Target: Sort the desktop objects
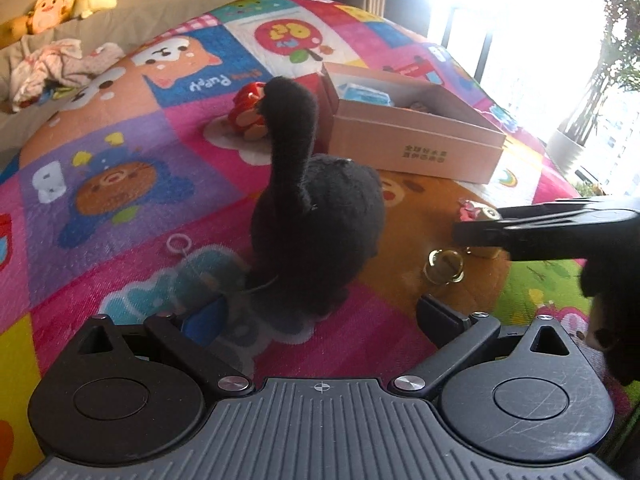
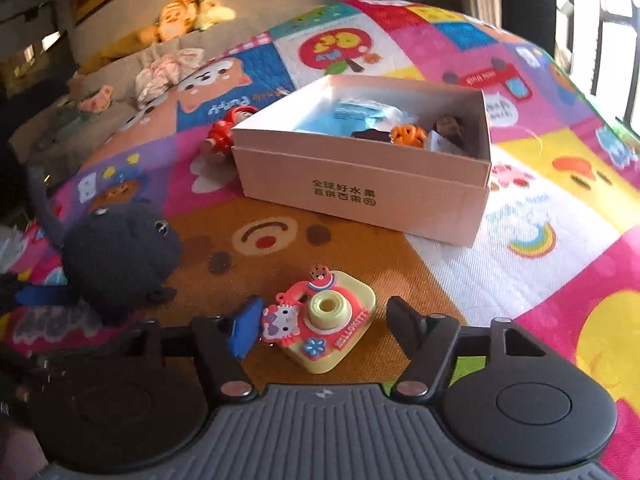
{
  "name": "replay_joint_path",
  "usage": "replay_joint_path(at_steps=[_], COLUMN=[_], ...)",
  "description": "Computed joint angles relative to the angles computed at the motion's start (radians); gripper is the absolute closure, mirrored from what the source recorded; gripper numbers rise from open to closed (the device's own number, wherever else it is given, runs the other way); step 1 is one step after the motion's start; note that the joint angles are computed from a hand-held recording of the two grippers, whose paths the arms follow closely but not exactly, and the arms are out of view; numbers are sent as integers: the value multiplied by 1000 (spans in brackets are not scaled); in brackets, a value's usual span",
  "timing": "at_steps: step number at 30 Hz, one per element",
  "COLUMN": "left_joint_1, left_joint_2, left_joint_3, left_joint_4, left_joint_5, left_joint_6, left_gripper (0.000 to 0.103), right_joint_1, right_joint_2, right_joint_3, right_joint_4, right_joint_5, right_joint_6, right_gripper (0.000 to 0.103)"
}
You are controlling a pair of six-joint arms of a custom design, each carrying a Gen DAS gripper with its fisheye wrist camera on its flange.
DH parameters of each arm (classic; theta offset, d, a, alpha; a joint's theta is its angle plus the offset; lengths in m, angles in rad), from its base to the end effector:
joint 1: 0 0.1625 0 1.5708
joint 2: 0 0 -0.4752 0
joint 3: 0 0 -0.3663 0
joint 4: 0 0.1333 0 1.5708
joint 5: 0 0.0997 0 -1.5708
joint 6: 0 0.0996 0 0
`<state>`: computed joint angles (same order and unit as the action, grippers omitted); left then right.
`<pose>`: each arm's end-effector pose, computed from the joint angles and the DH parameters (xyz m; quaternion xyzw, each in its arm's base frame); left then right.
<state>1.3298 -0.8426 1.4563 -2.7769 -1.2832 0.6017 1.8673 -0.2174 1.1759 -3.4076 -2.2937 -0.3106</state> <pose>-0.0225 -0.7686 0.2827 0.3490 0.8809 -0.2596 0.1867 0.2969 -0.7413 -0.0057 0.1096 -0.8529 0.3954 0.3229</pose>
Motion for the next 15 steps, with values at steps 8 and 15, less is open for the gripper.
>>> replay_joint_path(at_steps=[8,15], left_joint_1=[-2,-1], left_joint_2=[12,15], left_joint_3=[4,11], left_joint_4=[-31,-52], left_joint_5=[-15,-19], left_joint_6=[-18,-14], left_gripper=[0,0], right_joint_1=[18,17], right_joint_2=[-17,-47], right_joint_3=[100,163], right_joint_4=[-176,-278], right_joint_5=[-136,-98], right_joint_6=[-158,-191], right_gripper=[32,27])
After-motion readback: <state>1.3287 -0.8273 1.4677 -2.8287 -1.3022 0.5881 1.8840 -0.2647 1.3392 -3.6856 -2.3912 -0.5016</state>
